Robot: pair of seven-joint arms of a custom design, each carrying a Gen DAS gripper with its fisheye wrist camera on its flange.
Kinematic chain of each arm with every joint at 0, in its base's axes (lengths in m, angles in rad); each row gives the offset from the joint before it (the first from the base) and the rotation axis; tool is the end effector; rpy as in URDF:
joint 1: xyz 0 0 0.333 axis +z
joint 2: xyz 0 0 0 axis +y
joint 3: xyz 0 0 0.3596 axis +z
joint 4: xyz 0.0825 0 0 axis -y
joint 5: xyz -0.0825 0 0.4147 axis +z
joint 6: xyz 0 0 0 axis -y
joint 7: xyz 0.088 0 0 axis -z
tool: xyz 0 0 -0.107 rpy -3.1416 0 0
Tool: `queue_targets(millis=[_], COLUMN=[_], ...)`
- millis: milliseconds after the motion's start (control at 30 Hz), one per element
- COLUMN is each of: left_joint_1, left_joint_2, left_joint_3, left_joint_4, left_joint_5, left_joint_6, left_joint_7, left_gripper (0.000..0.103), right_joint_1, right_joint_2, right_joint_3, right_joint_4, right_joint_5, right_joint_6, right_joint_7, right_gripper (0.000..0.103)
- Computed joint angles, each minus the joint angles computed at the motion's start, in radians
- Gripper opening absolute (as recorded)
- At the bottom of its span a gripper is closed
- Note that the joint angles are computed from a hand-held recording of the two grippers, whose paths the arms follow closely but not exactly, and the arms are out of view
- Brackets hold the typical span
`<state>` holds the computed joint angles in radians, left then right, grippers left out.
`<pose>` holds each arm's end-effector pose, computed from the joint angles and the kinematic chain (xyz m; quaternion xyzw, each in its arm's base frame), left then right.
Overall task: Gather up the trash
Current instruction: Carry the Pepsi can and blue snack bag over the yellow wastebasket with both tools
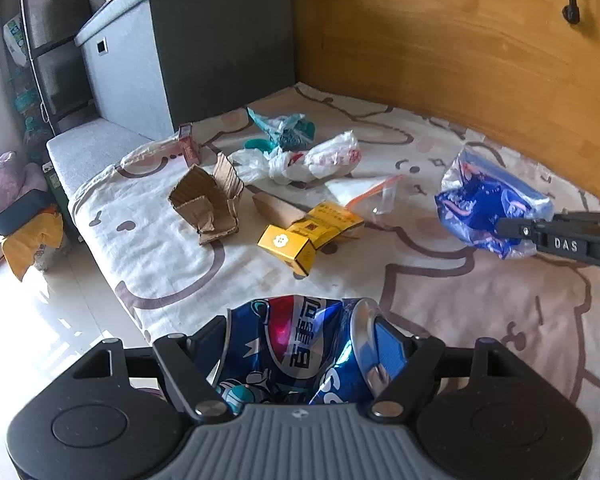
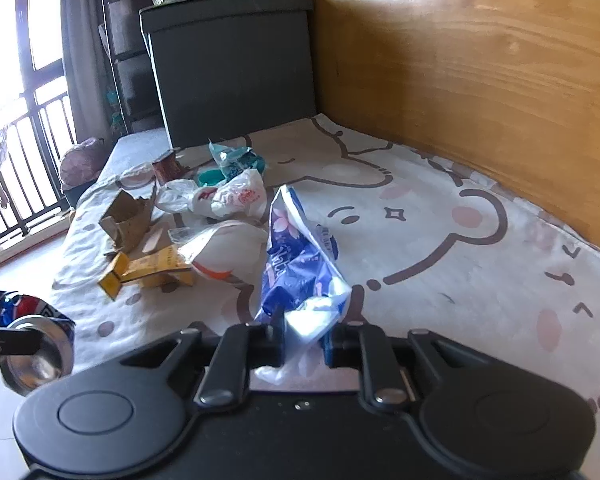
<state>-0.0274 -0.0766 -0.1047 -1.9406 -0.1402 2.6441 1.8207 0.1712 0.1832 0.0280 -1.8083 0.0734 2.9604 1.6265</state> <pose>0.6083 -0.0794 0.6423 -0.5523 0.7406 -0.2897 0.2499 0.6843 0.1314 0.5893 -0.6487 0.6017 -0.2649 0.3834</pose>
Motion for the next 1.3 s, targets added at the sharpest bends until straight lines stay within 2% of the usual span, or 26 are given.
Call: queue_targets(millis=[300, 667, 1000, 1300], left_joint_1=[0.010, 0.066, 0.159, 0.232], left_joint_2=[-0.075, -0.167, -0.196, -0.148], left_joint_3=[0.002, 0.037, 0.088, 0.130], left_joint_4=[-0.063, -0.151, -0.209, -0.240], left_joint_5=[0.045, 0.096, 0.144, 0.141], left_joint_6=[0.077, 0.104, 0.118, 0.137], left_joint_7=[-0.103, -0.207, -0.269, -0.281], left_gripper=[0.077, 0.077, 0.077, 0.077], right_joint_1=[0.007, 0.062, 0.140, 0.216], right_joint_2=[-0.081, -0.101, -0.008, 0.136], right_joint_3=[0.017, 0.049, 0.076, 0.097], right_joint_4=[-0.069, -0.061, 0.066, 0.246], right_joint_5=[0.032, 0.088, 0.035, -0.022], right_joint_6=[0.012, 0.002, -0.049, -0.154], right_joint_7=[-0.034, -0.077, -0.044, -0.045], right_gripper=[0.017, 0.017, 0.017, 0.016])
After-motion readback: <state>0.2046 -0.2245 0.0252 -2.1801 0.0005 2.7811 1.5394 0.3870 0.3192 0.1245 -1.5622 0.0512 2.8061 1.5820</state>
